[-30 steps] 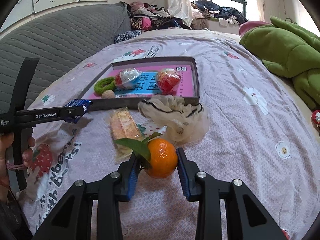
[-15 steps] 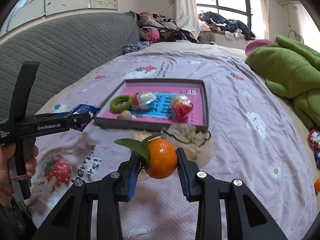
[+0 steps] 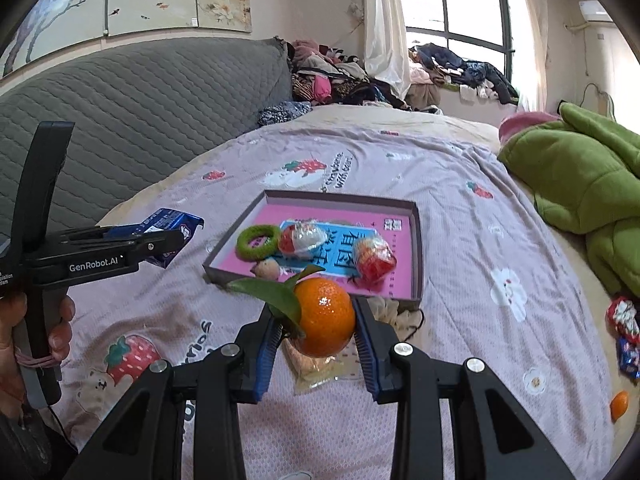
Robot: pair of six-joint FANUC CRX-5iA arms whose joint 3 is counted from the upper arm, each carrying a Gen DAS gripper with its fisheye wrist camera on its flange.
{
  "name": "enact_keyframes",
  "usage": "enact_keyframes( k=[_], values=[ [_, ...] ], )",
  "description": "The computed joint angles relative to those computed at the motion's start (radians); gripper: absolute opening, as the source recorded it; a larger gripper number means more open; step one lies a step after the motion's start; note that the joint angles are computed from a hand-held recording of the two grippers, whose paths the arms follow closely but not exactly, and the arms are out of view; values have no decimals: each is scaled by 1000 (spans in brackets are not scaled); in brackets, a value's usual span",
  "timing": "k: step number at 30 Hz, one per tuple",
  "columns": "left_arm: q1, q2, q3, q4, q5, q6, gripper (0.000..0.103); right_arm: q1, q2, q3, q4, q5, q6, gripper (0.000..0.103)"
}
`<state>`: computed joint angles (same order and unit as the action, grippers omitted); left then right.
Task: Organize objects
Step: 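Lift blue packet with left tool while right tool carries tangerine toward tray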
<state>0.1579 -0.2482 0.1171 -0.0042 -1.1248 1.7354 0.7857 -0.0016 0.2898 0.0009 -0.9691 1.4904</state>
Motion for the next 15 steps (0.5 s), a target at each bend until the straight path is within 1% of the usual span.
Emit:
enact_keyframes(
  k=[8,15],
  values=[
    [-13,25,56,-16,-5,-4,53,8,39,70,7,-14,16,36],
    [-25,57,102,-32,-4,-4,53,7,95,147,4,-35,18,36]
  ],
)
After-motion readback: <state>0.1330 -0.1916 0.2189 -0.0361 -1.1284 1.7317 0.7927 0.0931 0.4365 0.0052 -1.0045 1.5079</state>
